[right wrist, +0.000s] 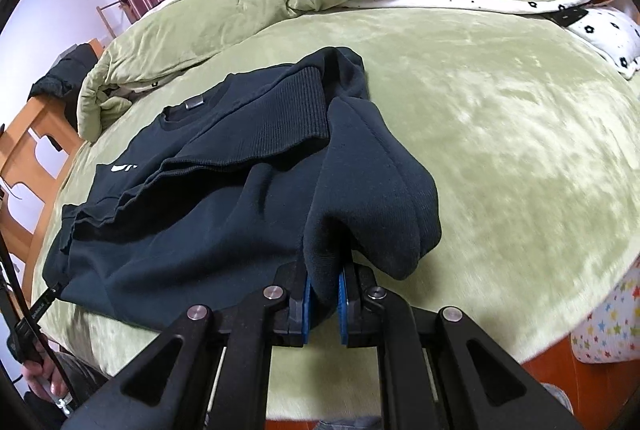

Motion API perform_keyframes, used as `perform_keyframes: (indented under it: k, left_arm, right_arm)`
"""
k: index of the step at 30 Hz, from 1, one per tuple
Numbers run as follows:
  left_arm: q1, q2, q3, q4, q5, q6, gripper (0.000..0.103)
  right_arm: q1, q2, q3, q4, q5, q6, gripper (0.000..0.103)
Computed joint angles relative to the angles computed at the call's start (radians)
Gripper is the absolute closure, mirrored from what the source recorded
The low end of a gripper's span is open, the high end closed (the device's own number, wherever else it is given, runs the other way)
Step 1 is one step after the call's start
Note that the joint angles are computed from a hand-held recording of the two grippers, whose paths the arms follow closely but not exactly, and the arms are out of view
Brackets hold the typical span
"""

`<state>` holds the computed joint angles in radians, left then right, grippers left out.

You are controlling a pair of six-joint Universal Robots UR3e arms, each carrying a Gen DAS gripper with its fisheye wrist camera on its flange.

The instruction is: Fold small clothes

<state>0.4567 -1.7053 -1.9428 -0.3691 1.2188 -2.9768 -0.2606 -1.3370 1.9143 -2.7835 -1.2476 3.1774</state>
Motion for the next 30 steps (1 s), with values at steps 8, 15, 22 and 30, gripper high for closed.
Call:
perform_keyframes:
  k: [8, 15, 22, 30]
  left_arm:
    - [0.021, 0.067, -0.018, -0.112, -0.011, 0.025, 0.09]
    - [0.011, 0.116, -0.046, -0.124, 0.03, 0.051, 0.084]
    - [0.022, 0.2, -0.106, -0.101, 0.063, 0.058, 0.064]
    - [0.04, 0.249, -0.125, -0.076, 0.048, 0.089, 0.052]
  right_arm:
    - [0.015, -0.115, 0.113, -0.045, -0.087, -0.051, 0.085]
    - [-0.039, -0.262, 0.23, -0.077, -0.038, -0.119, 0.061]
    - [-0.004, -0.29, 0.233, -0.079, -0.075, -0.119, 0.058]
    - [0.018, -0.293, 0.238, -0.151, -0.07, -0.094, 0.036]
